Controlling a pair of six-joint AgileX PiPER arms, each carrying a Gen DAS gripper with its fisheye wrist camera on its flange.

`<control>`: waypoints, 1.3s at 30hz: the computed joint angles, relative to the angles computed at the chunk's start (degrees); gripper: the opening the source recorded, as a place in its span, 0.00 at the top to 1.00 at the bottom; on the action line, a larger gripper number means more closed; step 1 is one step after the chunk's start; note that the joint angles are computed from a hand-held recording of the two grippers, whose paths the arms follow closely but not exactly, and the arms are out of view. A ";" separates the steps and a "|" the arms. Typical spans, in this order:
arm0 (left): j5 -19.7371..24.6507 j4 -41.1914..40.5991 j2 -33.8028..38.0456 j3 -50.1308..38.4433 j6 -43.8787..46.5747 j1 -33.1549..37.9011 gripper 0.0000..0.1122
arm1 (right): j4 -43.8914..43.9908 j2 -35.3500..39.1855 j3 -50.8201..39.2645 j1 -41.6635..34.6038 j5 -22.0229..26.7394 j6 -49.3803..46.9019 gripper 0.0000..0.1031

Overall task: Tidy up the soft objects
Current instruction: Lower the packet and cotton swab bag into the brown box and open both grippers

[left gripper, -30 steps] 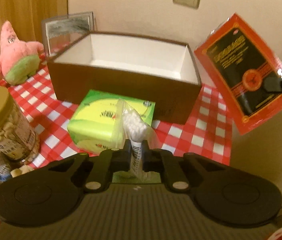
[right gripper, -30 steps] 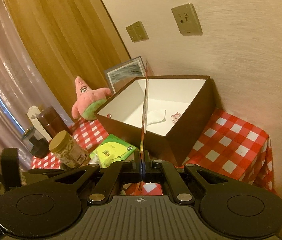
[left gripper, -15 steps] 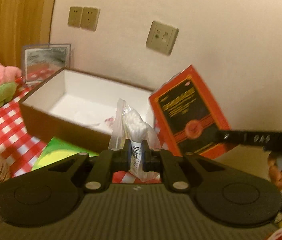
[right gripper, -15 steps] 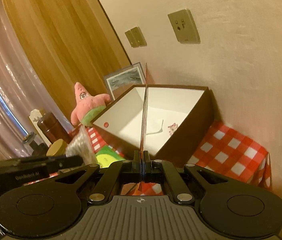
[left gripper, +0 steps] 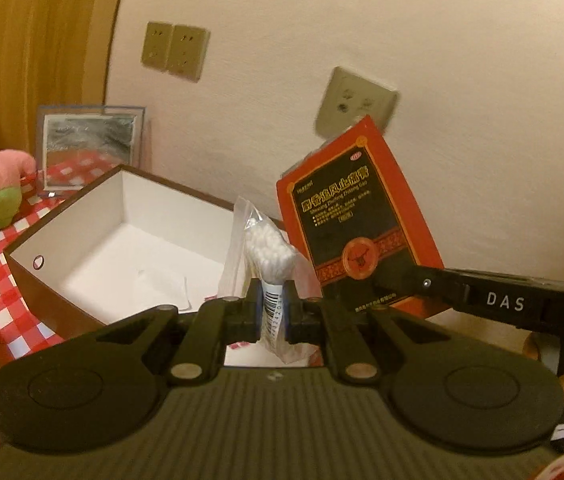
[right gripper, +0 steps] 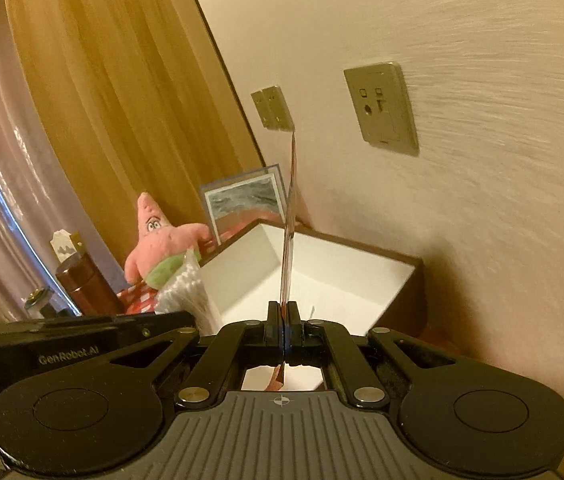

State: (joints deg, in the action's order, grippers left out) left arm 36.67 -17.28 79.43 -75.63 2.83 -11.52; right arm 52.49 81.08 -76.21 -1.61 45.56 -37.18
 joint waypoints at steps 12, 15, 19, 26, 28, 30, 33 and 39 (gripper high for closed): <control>4.66 11.44 14.94 -11.53 -12.31 -1.52 0.92 | -9.00 18.72 -17.67 3.36 4.25 5.08 0.99; 6.38 13.74 17.75 -14.10 -14.34 -2.05 0.92 | -10.48 22.08 -21.16 3.72 5.88 5.20 0.99; 8.52 17.17 20.52 -17.05 -17.11 -2.70 0.85 | -10.71 25.56 -25.26 3.84 8.23 4.53 0.99; 11.42 17.50 21.81 -18.71 -17.49 -2.16 0.72 | -16.17 31.30 -32.38 5.37 10.86 8.22 0.85; 11.84 17.20 21.49 -18.32 -16.69 -1.90 0.72 | -17.38 31.99 -32.86 5.66 10.38 9.40 0.61; 12.20 17.65 21.20 -18.05 -16.71 -1.86 0.71 | -17.87 31.85 -32.01 5.80 9.20 9.05 0.58; 12.51 17.35 20.30 -17.08 -16.41 -1.46 0.71 | -18.71 32.07 -31.96 6.14 8.89 9.22 0.58; 12.04 16.72 16.87 -13.69 -14.95 -0.66 0.70 | -19.41 29.61 -28.91 6.53 6.70 9.07 0.56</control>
